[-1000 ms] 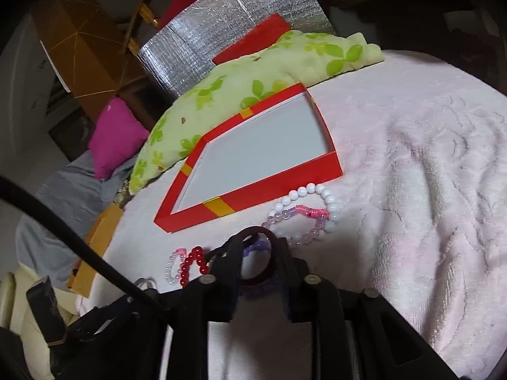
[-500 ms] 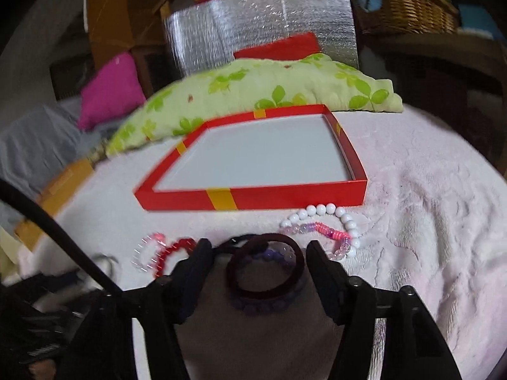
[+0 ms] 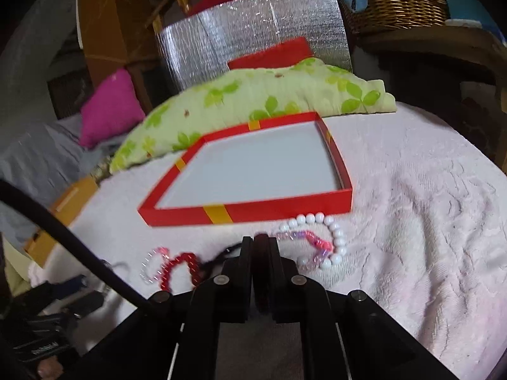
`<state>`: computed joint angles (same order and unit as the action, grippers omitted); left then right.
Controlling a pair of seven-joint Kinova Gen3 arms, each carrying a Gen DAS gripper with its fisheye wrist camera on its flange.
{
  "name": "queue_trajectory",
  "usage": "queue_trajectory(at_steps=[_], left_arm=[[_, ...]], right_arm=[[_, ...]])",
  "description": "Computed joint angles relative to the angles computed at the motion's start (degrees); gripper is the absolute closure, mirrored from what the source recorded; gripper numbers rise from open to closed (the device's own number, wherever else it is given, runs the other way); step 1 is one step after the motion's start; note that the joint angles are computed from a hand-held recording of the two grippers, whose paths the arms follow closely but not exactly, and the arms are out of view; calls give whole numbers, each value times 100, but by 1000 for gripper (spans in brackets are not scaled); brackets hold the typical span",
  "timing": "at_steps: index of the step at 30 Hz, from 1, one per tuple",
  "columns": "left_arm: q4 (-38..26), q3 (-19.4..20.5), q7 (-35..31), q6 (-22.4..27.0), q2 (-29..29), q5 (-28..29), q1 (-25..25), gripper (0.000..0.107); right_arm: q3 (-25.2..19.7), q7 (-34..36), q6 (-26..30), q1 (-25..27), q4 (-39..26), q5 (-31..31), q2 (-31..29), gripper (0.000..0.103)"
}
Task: Organize jewelry
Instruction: 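Carry both into the red box and open the left and right tools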
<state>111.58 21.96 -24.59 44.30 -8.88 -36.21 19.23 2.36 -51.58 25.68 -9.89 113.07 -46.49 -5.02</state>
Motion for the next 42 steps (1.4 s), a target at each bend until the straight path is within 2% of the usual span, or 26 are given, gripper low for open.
queue_trajectory(at_steps=[4,6,11,13,17,23,25,27,30,34,35,37,38,39,42], left_arm=[[-355,-117,-408,67,141,47,5,49],[-595,-184,-586,118,225,-41,2,49],[-1186,-306,-902,283,545,-587,66,48],[-1429,-434,-1061,286,708,-632,132,48],[-1797,-710,-1384,137,988,-481,268,48],[-1972,-1123,-1792,-319,1325,158,294,48],[-2077,-1185,-2054,-306,1446,472,223,48],[-2053,-1316,-2089,-392,1481,477,303,48],[-2054,-1436,-2201,-498,1600,708,247,48],[-2247,-1558,-2415,-313,1849,1214,161,47],[-2284,-1593,-2390,-274,1883,1219,193,47],[-2293,-1652,-2332,-309,1891,1132,279,47],[-2289,-1686,-2240,-308,1890,985,362,47],[-2291,-1709,-2147,-277,1891,814,454,47],[-2296,-1702,-2064,-161,1886,507,613,47]], right_arm=[[202,276,467,106,-194,-548,74,94],[124,375,743,421,-273,-822,155,94],[454,578,1908,954,-491,-1773,581,94],[460,649,2346,1243,-589,-2123,766,94],[266,520,2688,1610,-887,-2341,972,94],[-98,296,2289,1659,-1587,-2276,1216,94],[-225,14,2054,1545,-1900,-1961,1380,94],[-350,-236,1990,1506,-2177,-1714,1581,94],[-540,-656,1968,1443,-2613,-1272,1934,94],[-701,-1299,2126,1375,-3110,-632,2328,93],[-729,-1452,2148,1371,-3196,-482,2387,91],[-663,-1616,2123,1325,-3244,-372,2431,72],[-781,-1589,2068,1461,-3193,-457,2424,51],[-1005,-1468,1932,1694,-3063,-632,2390,39],[-1128,-1065,1663,1946,-2762,-1049,2222,39]])
